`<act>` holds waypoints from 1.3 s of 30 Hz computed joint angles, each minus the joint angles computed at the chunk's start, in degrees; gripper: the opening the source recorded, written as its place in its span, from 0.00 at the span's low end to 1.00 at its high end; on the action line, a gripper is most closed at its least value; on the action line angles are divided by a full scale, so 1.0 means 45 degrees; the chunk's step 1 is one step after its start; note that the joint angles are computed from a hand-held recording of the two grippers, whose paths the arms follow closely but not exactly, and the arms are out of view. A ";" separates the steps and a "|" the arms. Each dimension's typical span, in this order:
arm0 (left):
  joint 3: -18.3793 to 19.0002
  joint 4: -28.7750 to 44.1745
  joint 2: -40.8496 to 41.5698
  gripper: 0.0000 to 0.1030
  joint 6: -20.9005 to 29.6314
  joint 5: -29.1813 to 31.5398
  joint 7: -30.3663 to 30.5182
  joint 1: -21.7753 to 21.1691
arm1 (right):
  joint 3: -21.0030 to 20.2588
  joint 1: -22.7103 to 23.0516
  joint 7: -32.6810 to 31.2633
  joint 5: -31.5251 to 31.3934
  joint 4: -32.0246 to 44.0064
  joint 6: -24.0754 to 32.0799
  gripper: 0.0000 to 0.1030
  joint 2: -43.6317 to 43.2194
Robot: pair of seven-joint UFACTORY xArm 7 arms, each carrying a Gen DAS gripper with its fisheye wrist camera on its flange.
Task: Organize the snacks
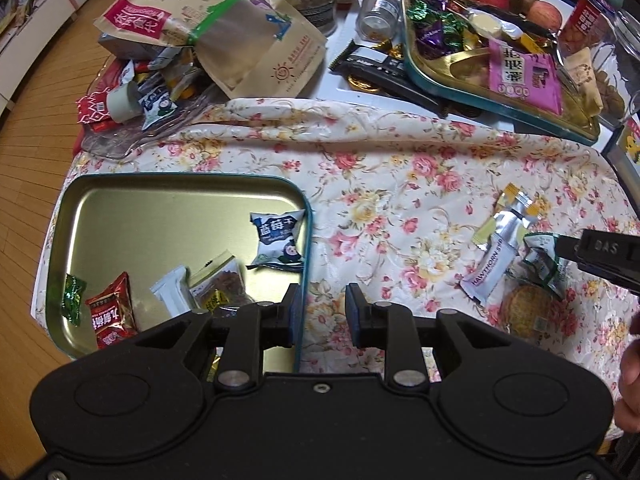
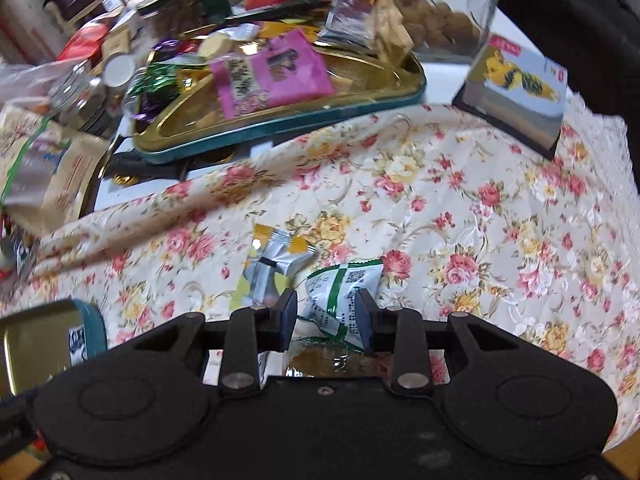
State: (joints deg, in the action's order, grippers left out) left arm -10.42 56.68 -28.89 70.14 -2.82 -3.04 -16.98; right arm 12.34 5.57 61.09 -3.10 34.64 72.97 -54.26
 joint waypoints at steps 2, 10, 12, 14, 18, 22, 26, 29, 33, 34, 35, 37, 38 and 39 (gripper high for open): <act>0.0046 0.0077 0.0022 0.34 0.0074 -0.0152 0.0115 -0.0085 | -0.0118 -0.0053 0.0008 0.0027 -0.0154 -0.0123 0.33 0.0028; 0.0018 0.0063 -0.0157 0.34 -0.0018 -0.0307 0.0564 -0.0265 | 0.0034 -0.0225 0.0145 -0.0225 -0.0531 -0.0831 0.30 0.0312; 0.0056 0.0081 -0.0151 0.34 0.0086 -0.0362 0.0689 -0.0287 | 0.0168 -0.0300 0.0188 -0.0499 -0.0467 -0.0658 0.30 0.0569; 0.0112 0.0118 -0.0121 0.34 0.0217 -0.0453 0.0784 -0.0285 | 0.0146 -0.0300 0.0214 -0.0603 -0.0422 -0.0423 0.35 0.0791; 0.0177 0.0178 -0.0060 0.34 0.0414 -0.0593 0.0757 -0.0202 | 0.0046 -0.0244 0.0374 -0.0691 -0.0649 -0.0542 0.38 0.0649; 0.0230 0.0202 -0.0043 0.34 0.0524 -0.0702 0.0789 -0.0150 | 0.0104 -0.0135 0.0310 -0.0825 -0.0783 -0.0678 0.44 0.0642; 0.0192 0.0115 -0.0143 0.34 0.0481 -0.0636 0.0896 -0.0141 | 0.0251 -0.0189 0.0595 -0.0974 -0.0882 -0.0827 0.50 0.0756; 0.0146 0.0113 -0.0102 0.34 0.0580 -0.0567 0.0866 -0.0112 | 0.0169 -0.0202 0.0788 -0.0881 -0.0958 -0.0882 0.55 0.0996; 0.0123 0.0072 -0.0073 0.34 0.0629 -0.0466 0.0864 -0.0083 | 0.0270 -0.0185 0.1095 -0.1040 -0.0983 -0.0880 0.58 0.1302; 0.0113 0.0061 -0.0079 0.34 0.0617 -0.0429 0.0859 -0.0075 | 0.0246 -0.0139 0.1119 -0.1026 -0.1006 -0.0888 0.58 0.1358; 0.0089 0.0063 -0.0072 0.34 0.0613 -0.0392 0.0839 -0.0070 | 0.0337 -0.0097 0.1150 -0.1139 -0.1043 -0.0892 0.59 0.1356; 0.0049 0.0054 -0.0084 0.34 0.0609 -0.0349 0.0804 -0.0083 | 0.0488 0.0045 0.1002 -0.1367 -0.0892 -0.0745 0.59 0.1665; 0.0026 0.0049 -0.0092 0.34 0.0610 -0.0340 0.0793 -0.0103 | 0.0584 0.0109 0.1015 -0.1481 -0.0869 -0.0720 0.58 0.1724; 0.0001 0.0047 -0.0099 0.34 0.0612 -0.0322 0.0811 -0.0134 | 0.0637 0.0167 0.1122 -0.1523 -0.0929 -0.0761 0.58 0.1682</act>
State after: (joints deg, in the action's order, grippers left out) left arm -10.41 56.89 -29.34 72.89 -4.27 0.61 -17.58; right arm 15.20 6.32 66.14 -9.95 30.46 69.55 -46.69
